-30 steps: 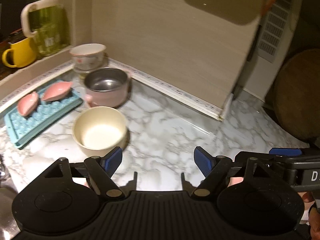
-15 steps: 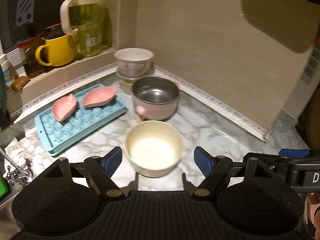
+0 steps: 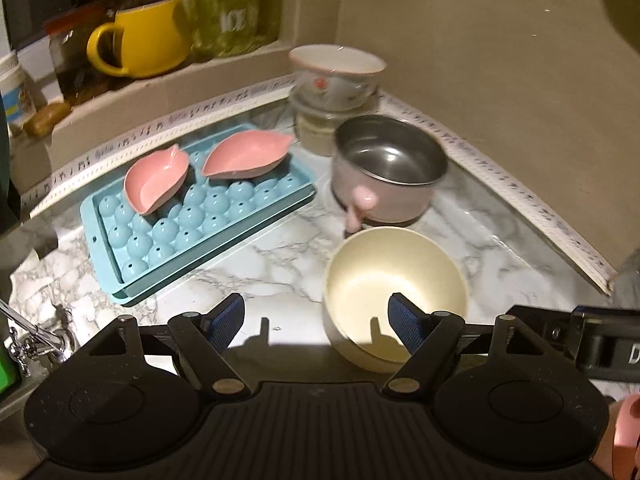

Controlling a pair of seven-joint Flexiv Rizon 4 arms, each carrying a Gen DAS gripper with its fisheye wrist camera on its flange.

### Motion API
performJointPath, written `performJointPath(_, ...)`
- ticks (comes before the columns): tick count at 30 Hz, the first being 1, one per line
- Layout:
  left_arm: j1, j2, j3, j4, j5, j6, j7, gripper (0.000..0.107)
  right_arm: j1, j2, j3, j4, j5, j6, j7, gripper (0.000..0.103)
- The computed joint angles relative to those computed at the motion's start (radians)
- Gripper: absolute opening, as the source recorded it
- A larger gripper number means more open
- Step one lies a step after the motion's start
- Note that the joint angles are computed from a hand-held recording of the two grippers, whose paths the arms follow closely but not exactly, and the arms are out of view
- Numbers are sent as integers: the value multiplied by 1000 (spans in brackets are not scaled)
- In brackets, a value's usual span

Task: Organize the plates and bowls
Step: 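Close both grippers on the cream bowl rim and lift it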

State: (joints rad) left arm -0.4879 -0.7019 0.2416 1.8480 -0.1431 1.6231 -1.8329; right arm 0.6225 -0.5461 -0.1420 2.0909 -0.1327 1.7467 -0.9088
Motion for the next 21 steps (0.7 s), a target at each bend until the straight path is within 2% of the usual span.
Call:
performJointPath(7,39,-43,-18,-57,-8,-59,-17,79,-10,-68,12,-81,-25,-56,37,82)
performJointPath(12,27,-69,8,-87,8,-73,-60,79,-20,-105,20,-124,-44,-82,69,71)
performJointPath(16,19,-86,26,-107,19,-80,-90,79,-40,-128,42,-156,-64,-97,84,66)
performJointPath(20,34,-93,12,-118,23,-91,-110,77,-53,-149,59,-187,-81,-116,97,53)
performJointPath(21,36,-93,10,-119,26,-89,-114,70,-60,-153,68,-193,-84,-124,101,48)
